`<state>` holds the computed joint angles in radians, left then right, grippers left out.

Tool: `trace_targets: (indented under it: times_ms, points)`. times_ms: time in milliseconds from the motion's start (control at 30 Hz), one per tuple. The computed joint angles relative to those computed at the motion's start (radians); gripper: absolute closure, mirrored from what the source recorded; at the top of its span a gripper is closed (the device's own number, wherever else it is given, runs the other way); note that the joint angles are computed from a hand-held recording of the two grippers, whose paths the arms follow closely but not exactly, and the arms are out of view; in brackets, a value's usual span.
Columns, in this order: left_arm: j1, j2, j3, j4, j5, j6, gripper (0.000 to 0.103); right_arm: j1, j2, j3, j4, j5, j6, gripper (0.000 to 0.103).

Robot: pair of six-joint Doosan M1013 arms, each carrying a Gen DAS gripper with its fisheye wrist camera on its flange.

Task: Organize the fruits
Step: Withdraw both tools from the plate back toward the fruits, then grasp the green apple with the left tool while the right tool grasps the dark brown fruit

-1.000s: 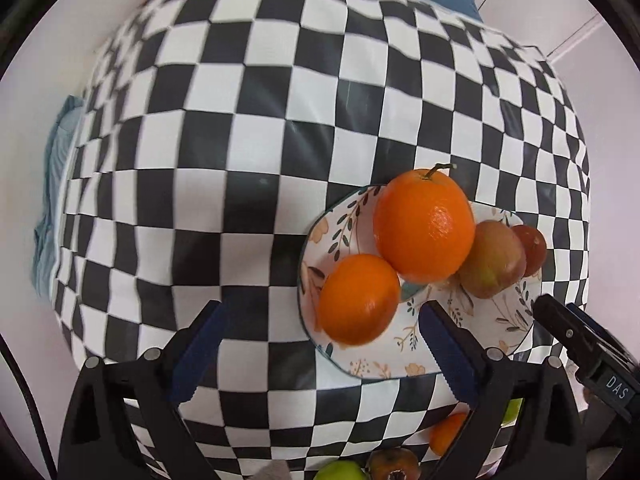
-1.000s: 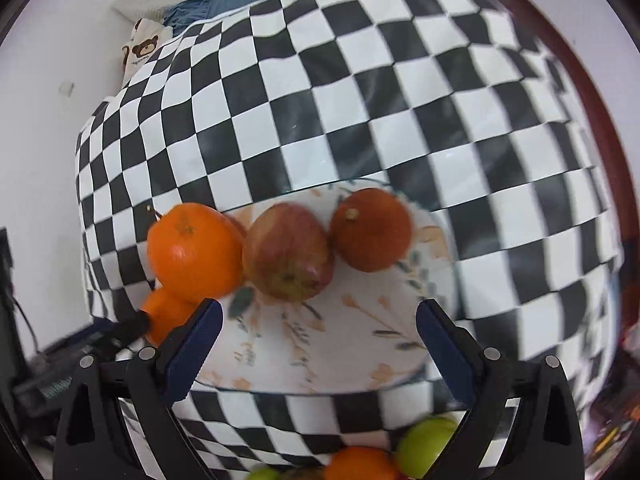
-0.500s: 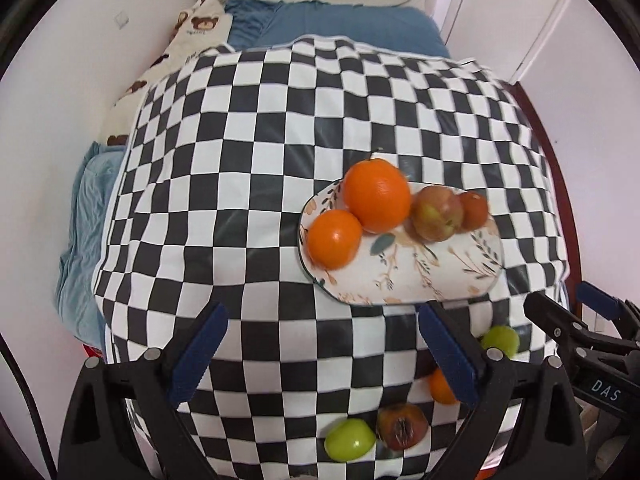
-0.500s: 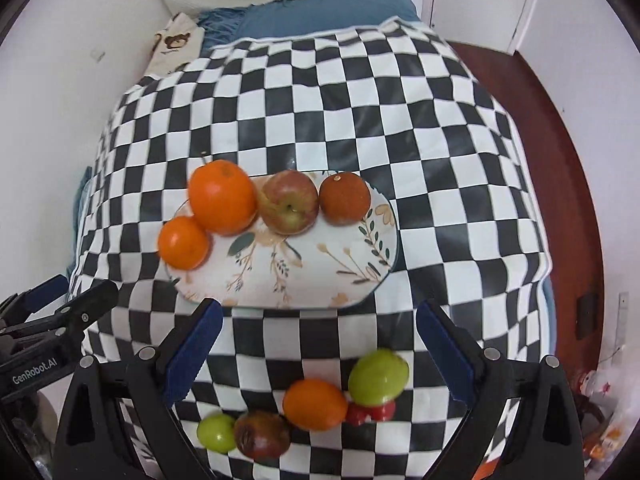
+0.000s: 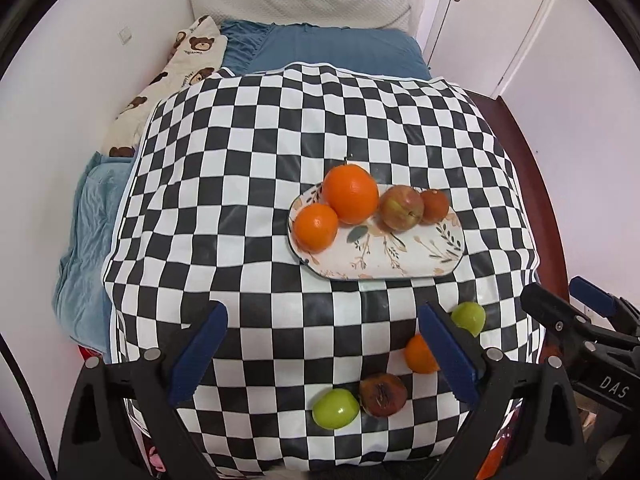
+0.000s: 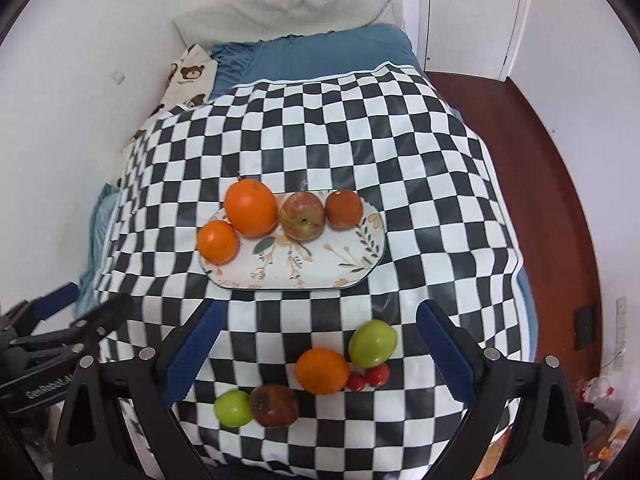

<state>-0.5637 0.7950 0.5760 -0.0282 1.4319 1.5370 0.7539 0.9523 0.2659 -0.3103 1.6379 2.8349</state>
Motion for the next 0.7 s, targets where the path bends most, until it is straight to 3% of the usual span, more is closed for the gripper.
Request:
trace_targets:
  times_ms: [267, 533, 700]
  points:
    - [0.009, -0.026, 0.122, 0.006, 0.018, 0.019, 0.001, -0.010, -0.110, 0.284, 0.153, -0.204, 0.104, 0.004]
    - [-0.003, -0.039, 0.299, 0.029, 0.054, 0.133, 0.001, -0.023, -0.185, 0.574, 0.398, -0.518, 0.143, 0.003]
    - [-0.014, -0.037, 0.349, 0.026, 0.051, 0.251, 0.004, -0.020, -0.192, 0.646, 0.487, -0.622, 0.120, 0.004]
